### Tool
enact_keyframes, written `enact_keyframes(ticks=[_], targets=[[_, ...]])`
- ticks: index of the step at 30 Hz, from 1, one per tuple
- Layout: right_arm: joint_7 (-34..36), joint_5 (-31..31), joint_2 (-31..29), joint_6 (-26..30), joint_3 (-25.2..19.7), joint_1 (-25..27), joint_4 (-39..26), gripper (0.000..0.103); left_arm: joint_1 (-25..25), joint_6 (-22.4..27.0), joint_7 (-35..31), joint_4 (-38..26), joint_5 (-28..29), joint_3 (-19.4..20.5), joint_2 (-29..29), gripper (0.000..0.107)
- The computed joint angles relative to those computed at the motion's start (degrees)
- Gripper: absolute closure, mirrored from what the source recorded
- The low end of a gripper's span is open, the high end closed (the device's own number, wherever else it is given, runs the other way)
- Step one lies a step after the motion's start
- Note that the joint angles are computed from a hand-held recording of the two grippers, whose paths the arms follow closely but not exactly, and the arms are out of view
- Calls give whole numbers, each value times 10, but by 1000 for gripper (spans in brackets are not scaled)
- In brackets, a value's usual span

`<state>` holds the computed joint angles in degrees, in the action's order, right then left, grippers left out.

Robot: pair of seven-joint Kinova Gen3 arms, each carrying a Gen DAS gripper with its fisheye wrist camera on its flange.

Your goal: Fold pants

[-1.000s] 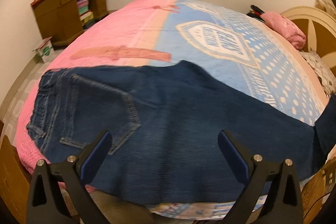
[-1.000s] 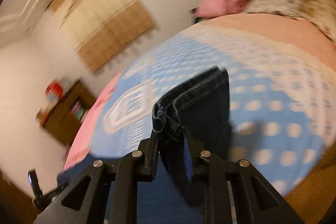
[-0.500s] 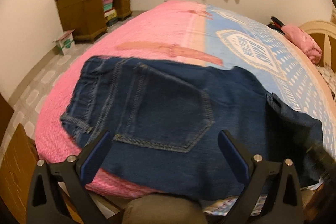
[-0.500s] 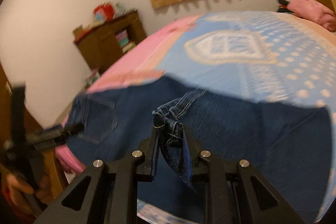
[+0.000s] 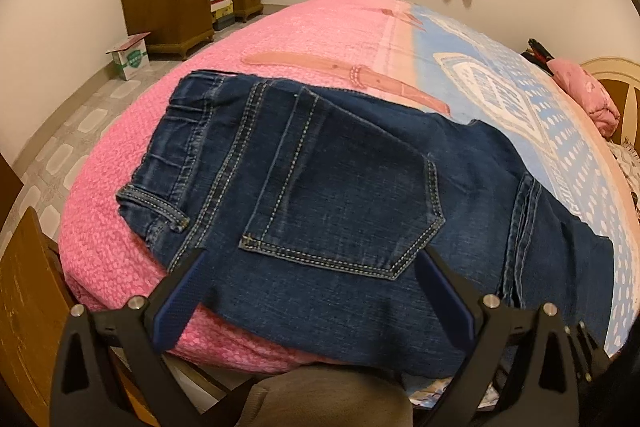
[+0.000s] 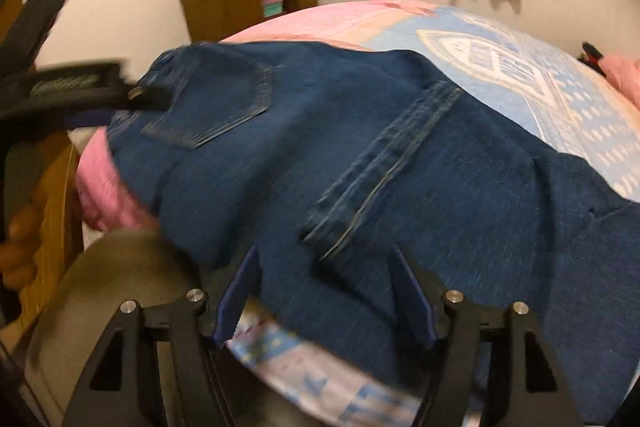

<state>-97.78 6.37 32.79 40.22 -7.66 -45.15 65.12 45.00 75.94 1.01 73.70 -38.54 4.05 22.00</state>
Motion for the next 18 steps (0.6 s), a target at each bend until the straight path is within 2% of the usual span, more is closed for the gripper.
enact_keyframes(ticks=[2,4,6,8,10,12,15,18], targets=[[-8,-24,-28,-29,-29,34,33,34,0,1,-5,-3,-1,1,1,5],[-48,-33,-64,-76,-29,59,76,34,2,4,-9,-4,-4,1,1,5],[-95,-36,-96,-117,14,62,115,34,3,7,-13,-10,-8,0,4,5],[-142,-26,-121,-125,67,74,132,34,4,7,-19,-19,-8,0,8,5],[-188,-30,-121,-95,108,90,120,34,4,9,-28,-32,-4,0,17,5],[-211,-69,-115,-71,114,138,108,34,4,9,-39,-45,4,-1,26,5],[-176,-109,-84,-24,61,217,62,34,8,13,-61,-74,15,-4,42,5],[-132,-120,-43,21,11,262,9,34,20,36,-96,-116,15,-10,64,5]])
